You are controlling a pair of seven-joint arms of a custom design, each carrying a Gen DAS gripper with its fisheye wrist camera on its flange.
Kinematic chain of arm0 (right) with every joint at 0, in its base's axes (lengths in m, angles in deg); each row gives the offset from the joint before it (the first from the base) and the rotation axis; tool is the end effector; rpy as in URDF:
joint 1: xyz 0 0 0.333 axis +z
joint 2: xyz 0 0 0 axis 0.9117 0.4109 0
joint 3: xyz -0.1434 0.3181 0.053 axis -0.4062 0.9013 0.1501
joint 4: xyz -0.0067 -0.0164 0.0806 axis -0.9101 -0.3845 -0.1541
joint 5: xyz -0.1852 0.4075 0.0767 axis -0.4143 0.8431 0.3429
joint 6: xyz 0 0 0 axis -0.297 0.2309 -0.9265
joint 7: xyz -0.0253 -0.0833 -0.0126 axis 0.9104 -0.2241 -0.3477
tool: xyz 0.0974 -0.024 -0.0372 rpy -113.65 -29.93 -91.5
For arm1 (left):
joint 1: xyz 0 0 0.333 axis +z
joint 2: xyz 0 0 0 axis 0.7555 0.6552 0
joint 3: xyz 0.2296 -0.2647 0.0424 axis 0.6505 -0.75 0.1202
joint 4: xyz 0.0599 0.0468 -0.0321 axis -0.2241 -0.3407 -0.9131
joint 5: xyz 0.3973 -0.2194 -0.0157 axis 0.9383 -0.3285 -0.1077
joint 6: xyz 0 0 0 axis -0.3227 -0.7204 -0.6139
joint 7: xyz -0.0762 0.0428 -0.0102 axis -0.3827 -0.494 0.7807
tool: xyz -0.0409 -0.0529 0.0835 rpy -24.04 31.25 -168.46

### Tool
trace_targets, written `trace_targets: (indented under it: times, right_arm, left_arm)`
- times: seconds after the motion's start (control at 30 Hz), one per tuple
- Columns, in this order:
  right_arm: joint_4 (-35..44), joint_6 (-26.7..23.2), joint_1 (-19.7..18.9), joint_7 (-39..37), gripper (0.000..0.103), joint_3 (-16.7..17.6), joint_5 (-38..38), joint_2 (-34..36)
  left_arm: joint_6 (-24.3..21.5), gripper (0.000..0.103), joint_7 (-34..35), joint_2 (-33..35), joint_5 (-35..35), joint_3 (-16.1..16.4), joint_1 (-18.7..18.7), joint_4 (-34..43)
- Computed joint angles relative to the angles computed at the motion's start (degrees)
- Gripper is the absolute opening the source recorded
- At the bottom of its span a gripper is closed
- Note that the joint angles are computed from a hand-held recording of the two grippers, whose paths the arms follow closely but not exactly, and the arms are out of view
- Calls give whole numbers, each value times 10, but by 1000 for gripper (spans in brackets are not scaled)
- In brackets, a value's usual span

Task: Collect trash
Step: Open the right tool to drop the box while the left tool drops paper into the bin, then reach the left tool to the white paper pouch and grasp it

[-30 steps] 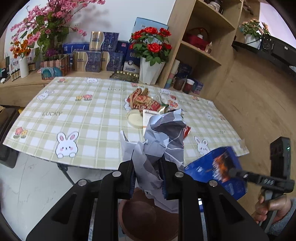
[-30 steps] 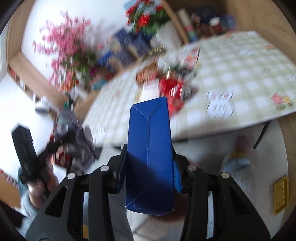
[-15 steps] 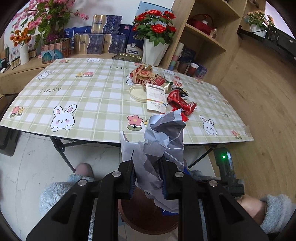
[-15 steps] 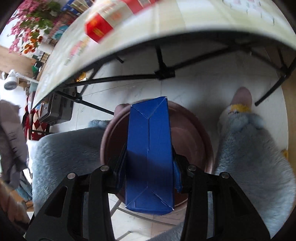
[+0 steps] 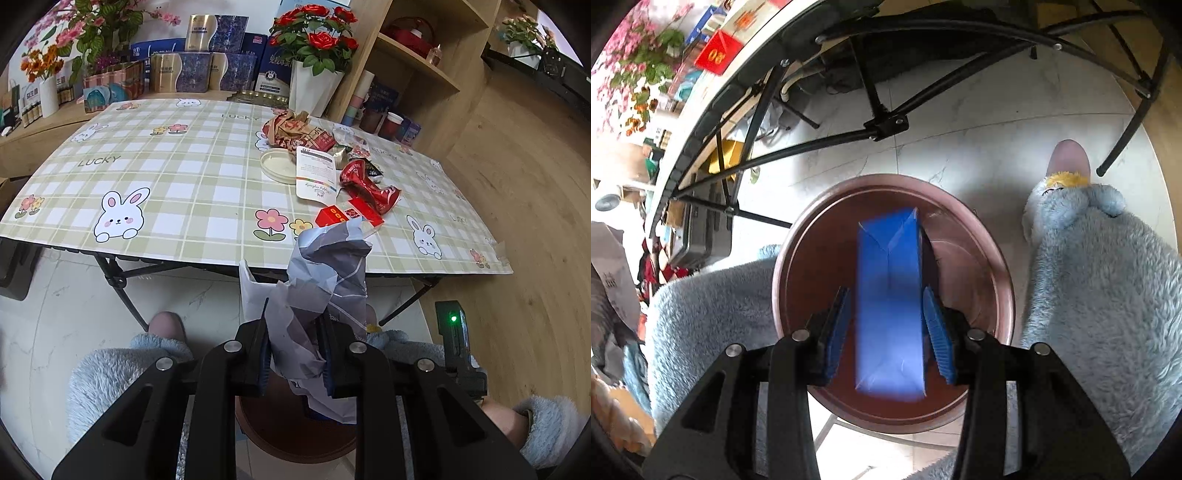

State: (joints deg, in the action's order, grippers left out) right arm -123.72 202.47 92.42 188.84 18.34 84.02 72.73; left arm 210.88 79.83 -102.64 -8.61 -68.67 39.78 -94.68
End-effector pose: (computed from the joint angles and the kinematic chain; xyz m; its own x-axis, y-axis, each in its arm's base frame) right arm 0.4603 0.3270 0.4415 -0.4384 -0.7591 -0.4813 -0.8254 0.5519 -0.1186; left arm 0.5289 -0.1102 0.5887 -0.4934 -0.8306 0.2582 -0.7448 0.2501 -0.6186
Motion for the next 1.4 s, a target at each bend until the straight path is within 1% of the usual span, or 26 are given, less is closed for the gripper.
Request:
trace_targets:
  times: [0.1,0.17,0.2,0.27,0.33,0.37,0.43,0.5,0.6,0.63,0.7,0.8,0.83,0.93,1.1,1.17,1.2,1.23,1.27,1.33,1.37,1.4]
  right_arm:
    - [-6,10,-8,29,50,7,-29,-10]
    - [-11,20,-19,64,58,18,-72,-20]
    - [-15,26,-29,90,61,27,-107,-29]
    - [-15,26,-52,147,81,47,-178,-42]
    - [-14,18,-82,215,89,74,-268,-61]
    - [-15,13,-87,232,93,78,-292,-68]
    - [-12,-5,-108,285,95,99,-360,-86]
    - [-8,-20,-117,318,97,108,-405,-96]
    - [-2,-54,-132,368,97,125,-481,-114]
    - [-1,-67,-135,383,97,130,-506,-121]
    - [7,-107,-138,406,97,141,-551,-126]
    - [6,-119,-122,417,97,127,-571,-125]
    - [4,-118,-114,409,97,117,-565,-122]
    - [9,-122,-97,392,97,101,-551,-111]
    - [11,-123,-87,402,97,96,-565,-107]
    - [8,-121,-85,407,97,93,-564,-109]
    - [7,-120,-84,408,97,92,-562,-109]
    - [6,-120,-84,409,97,91,-561,-110]
    - [5,-119,-85,411,97,91,-561,-110]
    - [4,-119,-85,414,97,92,-562,-112]
    - [4,-120,-85,415,97,92,-562,-112]
    - [4,-120,-85,413,97,92,-562,-112]
  left_arm:
    - [-2,21,-6,3,6,-2,2,2]
    - [-3,21,-8,4,8,-3,3,2]
    - [-2,21,-9,4,9,-3,3,1]
    - [-3,21,-11,5,11,-4,3,0]
    - [-4,21,-12,6,14,-5,3,-1]
    - [-4,21,-13,7,16,-6,3,-1]
    - [-5,21,-14,9,18,-7,2,0]
    - [-7,21,-17,12,23,-9,2,1]
    - [-12,22,-21,15,33,-13,3,1]
    - [-15,22,-24,17,37,-14,3,2]
    - [-19,22,-31,21,45,-17,4,3]
    - [-23,22,-37,25,52,-19,5,5]
    - [-25,22,-38,26,54,-20,5,6]
    - [-27,22,-34,27,58,-23,3,4]
    - [-36,24,-28,28,63,-24,-1,5]
    - [-39,38,-21,28,58,-24,-4,6]
    - [-36,57,-17,26,55,-23,-5,4]
    - [-31,64,-9,23,44,-21,-7,1]
    - [-29,65,-2,21,34,-18,-9,0]
    - [-17,76,4,15,27,-19,-10,-4]
    - [-4,79,5,11,25,-20,-10,-9]
    - [8,84,3,7,26,-21,-10,-12]
